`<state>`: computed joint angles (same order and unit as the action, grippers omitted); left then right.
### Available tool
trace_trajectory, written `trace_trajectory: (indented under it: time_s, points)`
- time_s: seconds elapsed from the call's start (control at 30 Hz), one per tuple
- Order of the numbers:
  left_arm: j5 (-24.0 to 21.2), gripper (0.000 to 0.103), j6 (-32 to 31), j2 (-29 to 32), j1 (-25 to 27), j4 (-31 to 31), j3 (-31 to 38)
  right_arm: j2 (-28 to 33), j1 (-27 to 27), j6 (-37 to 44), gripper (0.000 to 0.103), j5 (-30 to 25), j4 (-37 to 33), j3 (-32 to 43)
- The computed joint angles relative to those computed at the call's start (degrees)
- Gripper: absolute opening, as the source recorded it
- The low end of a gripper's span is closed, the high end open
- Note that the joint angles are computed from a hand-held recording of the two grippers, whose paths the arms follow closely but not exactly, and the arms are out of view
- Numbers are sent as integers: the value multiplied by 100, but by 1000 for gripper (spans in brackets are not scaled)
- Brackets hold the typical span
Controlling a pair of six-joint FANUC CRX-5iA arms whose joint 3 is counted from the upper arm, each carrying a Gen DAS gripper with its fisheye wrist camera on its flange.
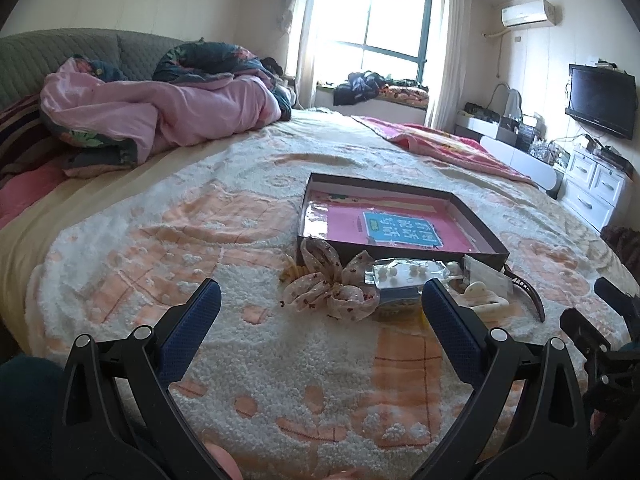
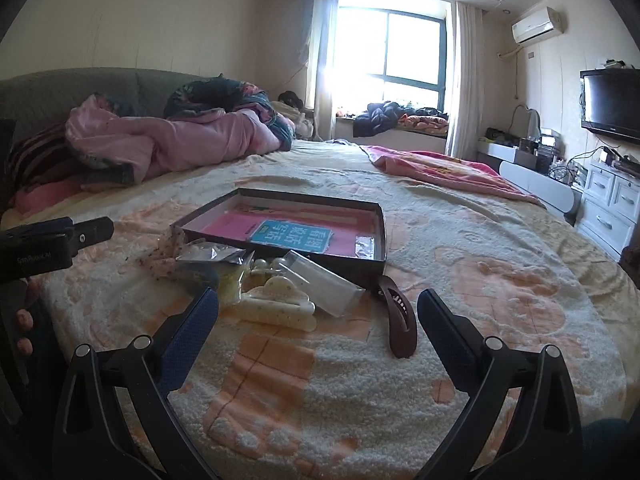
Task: Organize jewelry
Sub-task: 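Grasp the pearl earring card with the left tool while the right tool grasps the maroon hair clip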
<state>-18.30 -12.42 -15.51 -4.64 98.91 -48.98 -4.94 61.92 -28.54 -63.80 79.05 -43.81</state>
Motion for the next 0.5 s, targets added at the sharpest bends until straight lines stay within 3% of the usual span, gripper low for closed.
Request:
trace_trajectory:
  time_s: [0.4,0.5]
  points:
    - [-973,92,1776,684,428,-2485,811,-137,-662,481,97,471,-530,191]
    - [-970,92,1995,864,340,-2842,1008,-149,-843,622,97,631,-786,243]
